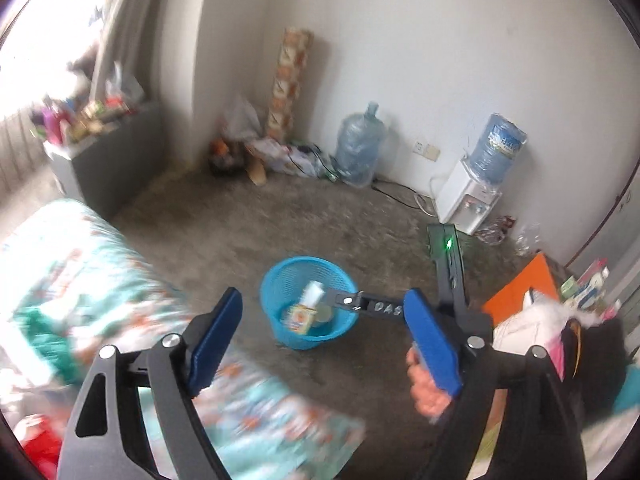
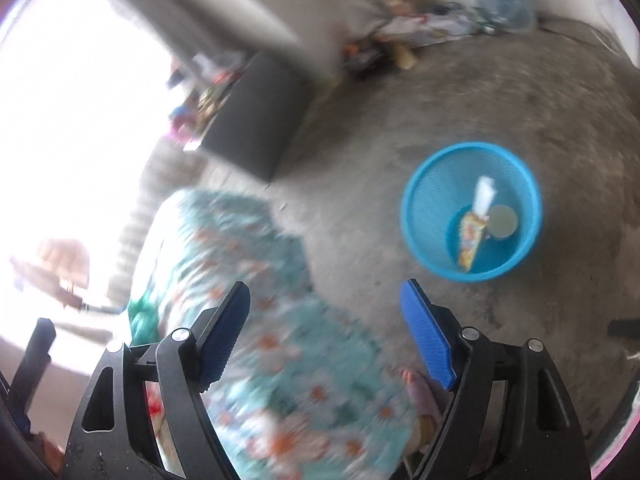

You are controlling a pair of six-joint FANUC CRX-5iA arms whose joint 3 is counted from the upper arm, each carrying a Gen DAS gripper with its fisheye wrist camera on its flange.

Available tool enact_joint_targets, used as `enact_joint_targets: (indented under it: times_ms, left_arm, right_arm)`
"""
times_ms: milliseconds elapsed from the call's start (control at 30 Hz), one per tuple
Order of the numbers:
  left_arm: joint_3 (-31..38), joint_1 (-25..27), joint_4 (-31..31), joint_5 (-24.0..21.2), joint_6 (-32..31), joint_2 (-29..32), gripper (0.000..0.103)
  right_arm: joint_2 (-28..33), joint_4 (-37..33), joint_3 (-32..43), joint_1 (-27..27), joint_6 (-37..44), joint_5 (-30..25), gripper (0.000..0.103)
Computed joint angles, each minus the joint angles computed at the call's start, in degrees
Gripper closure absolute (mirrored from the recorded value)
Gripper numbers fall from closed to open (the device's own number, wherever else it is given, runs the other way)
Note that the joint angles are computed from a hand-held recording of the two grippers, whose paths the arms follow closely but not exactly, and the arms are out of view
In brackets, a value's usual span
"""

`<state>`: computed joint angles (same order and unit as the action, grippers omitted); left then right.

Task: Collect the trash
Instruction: 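Carry the packet and tissue over the blue wastebasket and open both tools, then move both tools back to the red-and-white plastic bag on the bed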

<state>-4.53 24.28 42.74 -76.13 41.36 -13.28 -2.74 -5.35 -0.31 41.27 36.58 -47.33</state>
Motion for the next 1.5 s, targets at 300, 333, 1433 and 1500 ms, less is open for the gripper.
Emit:
enact_joint_targets:
  times_ms: [300, 333, 1433, 1500]
  left_arm:
    - [-6.1, 30.5, 6.23, -6.28, -8.01, -11.56, 0.017]
    - [-7.07, 34.11, 6.89, -6.0, -8.63, -12.7, 0.017]
    - [-13.5, 55.74, 3.79, -14.06, -11.24, -1.8, 0.058]
    - [-12.79, 54.09, 1.72, -14.26, -11.89, -0.8, 0.063]
  right_arm:
    - [1.96, -4.21, 6.72, 6.52, 7.14, -2.75, 0.026]
    - [2.21, -5.06, 7.35, 7.17, 8.26, -2.89, 0.026]
    - [23.88, -22.47, 36.49, 14.2, 20.29, -19.8, 0.041]
    - [24.79, -22.54, 37.14, 14.22, 19.8, -20.52, 0.045]
